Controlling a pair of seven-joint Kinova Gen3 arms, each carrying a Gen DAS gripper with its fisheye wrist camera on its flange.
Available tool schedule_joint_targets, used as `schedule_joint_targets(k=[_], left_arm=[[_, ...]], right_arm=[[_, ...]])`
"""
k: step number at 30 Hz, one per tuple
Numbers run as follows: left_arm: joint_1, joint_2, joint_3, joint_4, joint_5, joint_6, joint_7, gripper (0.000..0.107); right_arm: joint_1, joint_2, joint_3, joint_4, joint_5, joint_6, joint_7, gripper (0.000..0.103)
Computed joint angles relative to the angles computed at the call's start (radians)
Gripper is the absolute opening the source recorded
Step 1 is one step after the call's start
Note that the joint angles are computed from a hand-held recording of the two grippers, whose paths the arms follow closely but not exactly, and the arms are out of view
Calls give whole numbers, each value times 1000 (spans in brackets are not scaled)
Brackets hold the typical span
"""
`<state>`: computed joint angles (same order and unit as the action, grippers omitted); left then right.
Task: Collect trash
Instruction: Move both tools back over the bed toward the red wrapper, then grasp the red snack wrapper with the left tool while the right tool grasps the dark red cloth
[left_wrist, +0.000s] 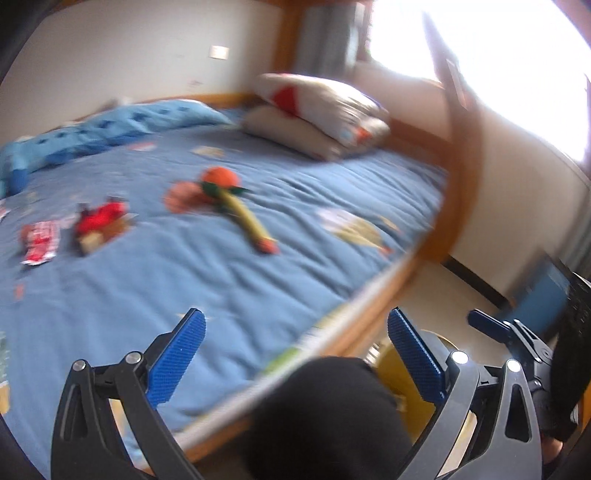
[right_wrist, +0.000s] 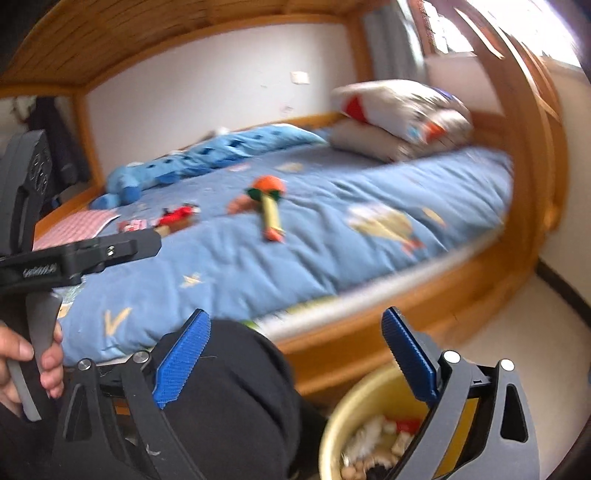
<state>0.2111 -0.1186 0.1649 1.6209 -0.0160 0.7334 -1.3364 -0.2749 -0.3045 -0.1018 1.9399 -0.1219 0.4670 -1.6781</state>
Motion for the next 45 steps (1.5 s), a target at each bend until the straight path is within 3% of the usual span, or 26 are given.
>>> schedule_joint_targets(k=[2, 8, 13, 20, 24, 32, 45], left_arm=[[-27, -16, -2, 1, -53, 3, 41, 99], [-86, -51, -32, 7, -93, 25, 74, 99], [-140, -65, -22, 16, -158, 39, 113, 99], [-192, -59, -78, 7, -157, 35, 88, 99], [-232, -30, -113, -20, -151, 34, 73, 99], [-289, 53, -177, -85, -99, 62, 14, 99], [-402, 291, -229, -290, 8, 109, -105, 99]], right_arm=[[-26, 19, -11, -14, -1, -37, 18, 94], [-33, 112, -100, -82, 63, -111, -20, 94], [-126, 201, -36, -166, -44, -127, 49, 94], [-136, 347, -77, -328, -53, -105, 26, 94], [-161, 428, -85, -439, -22, -64, -5, 94], [-153, 610, -125, -686, -116, 83, 59, 94], [-242, 895, -93, -1110, -60, 276, 62, 94]])
